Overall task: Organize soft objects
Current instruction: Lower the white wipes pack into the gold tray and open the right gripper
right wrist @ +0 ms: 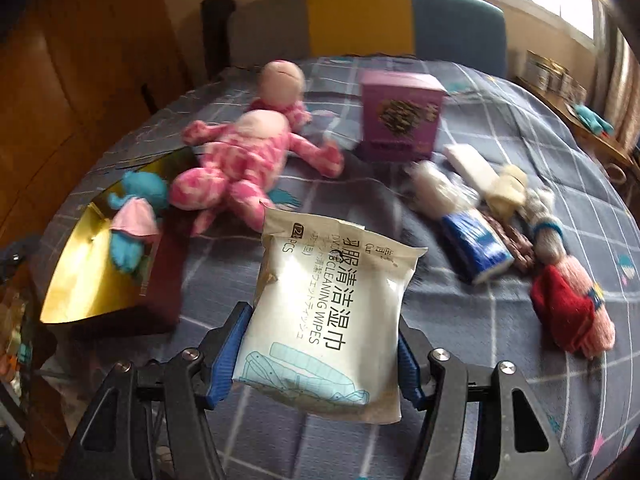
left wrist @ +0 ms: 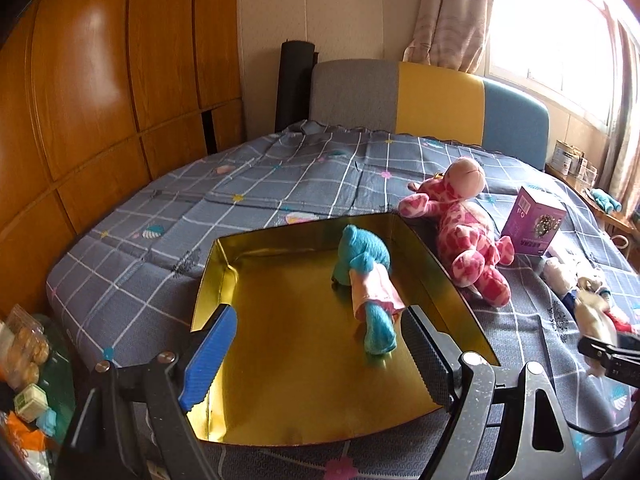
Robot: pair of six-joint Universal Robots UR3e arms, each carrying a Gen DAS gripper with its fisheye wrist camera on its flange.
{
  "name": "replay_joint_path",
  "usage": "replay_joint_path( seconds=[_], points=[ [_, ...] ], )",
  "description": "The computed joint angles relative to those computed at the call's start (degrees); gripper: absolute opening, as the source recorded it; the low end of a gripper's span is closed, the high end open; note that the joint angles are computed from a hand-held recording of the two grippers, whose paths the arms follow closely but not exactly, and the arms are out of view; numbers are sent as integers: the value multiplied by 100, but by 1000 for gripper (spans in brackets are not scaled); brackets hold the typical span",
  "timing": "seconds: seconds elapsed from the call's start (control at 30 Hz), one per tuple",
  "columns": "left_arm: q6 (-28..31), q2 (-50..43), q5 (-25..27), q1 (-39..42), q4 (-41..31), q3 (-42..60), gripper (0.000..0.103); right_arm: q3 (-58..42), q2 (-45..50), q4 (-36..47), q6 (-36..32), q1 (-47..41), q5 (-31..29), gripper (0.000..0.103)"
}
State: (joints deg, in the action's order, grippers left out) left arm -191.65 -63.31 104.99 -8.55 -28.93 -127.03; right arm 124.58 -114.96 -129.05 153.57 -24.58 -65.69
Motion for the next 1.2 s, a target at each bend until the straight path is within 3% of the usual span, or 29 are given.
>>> replay_joint_path(
  seconds=[0.1, 0.27, 0.6, 0.93, 1.2],
  points=[
    [82, 342, -381, 454, -163, -206, 85, -530, 572, -258, 240, 988, 9, 65],
    [246, 942, -738, 1284, -511, -496, 85, -1596, 2037, -914, 738, 2574, -457, 65],
    [660, 1724, -1472, 2526, -1021, -887, 86, -3319, 4194, -679, 1009, 3868, -1205, 67],
    [496, 1263, -1265, 1988, -694, -850, 87, -2418, 3427, -1051, 1176, 3241, -583, 69],
    [369, 727, -1140, 1222, -463, -539, 87, -1506, 2529, -1301, 1174, 2584, -510, 69]
  ],
)
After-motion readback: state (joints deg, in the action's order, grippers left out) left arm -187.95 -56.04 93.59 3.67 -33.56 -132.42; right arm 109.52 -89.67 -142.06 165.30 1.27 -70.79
